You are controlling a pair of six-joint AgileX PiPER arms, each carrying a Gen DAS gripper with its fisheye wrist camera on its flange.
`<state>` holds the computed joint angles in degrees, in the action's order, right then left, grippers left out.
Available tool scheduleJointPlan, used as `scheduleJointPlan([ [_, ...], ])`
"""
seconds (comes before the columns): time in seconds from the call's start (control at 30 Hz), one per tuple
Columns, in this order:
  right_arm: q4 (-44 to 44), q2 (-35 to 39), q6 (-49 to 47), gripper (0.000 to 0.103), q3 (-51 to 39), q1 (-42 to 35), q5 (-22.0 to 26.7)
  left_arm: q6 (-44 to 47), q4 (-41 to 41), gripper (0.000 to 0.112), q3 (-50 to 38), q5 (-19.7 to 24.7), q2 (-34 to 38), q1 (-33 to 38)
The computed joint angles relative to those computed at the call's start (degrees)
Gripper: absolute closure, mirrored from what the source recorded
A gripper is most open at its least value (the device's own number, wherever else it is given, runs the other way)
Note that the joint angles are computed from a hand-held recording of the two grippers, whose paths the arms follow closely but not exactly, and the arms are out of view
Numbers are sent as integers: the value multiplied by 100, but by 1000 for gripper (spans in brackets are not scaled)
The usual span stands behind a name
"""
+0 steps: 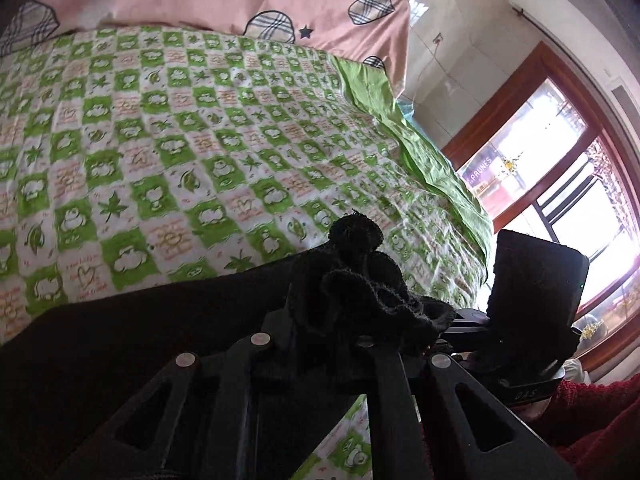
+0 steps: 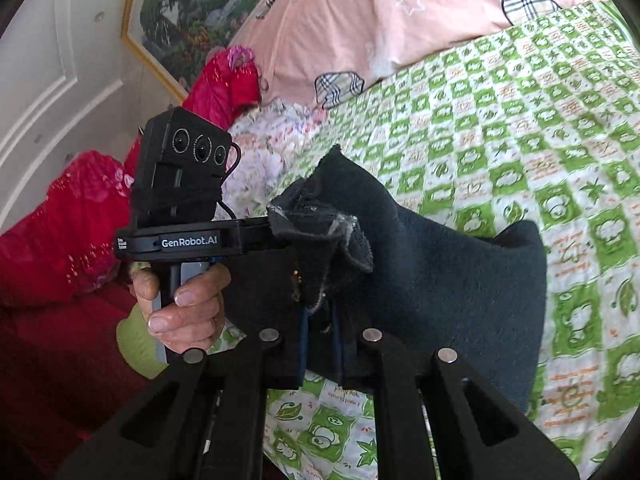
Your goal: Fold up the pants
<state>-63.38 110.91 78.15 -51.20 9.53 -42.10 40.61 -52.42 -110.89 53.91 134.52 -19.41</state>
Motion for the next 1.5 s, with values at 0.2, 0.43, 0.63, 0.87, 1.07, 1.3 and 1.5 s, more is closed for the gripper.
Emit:
scheduleJointPlan([
  [0.2, -333, 190, 242, 91, -278, 257, 470, 215, -318, 104, 627, -269, -17, 178],
  [0.43, -756, 337, 560, 85, -500, 458, 793, 191, -485, 103, 1189, -630, -136, 272],
  [0.63, -1454, 441, 1163, 66, -764, 375, 542, 344, -720, 99, 1998, -1209, -656, 342],
  [0.87, -1220, 97, 923, 62, -466, 376, 365, 699, -1394, 88, 3008, -1629, -1192, 626],
  [1.07, -1245, -131, 1079, 62, -607, 135, 359, 1165, -2062, 78, 3956, -2070, -1823, 785],
  [1.3, -2000, 207, 1978, 62, -1536, 251, 398, 1940, -3296, 71, 5198, -2341, -2576, 1191],
  [1.5, -2903, 800, 2871, 62, -2649, 660, 366, 2492, -4033, 70, 6120, -2482, -3130, 1730],
])
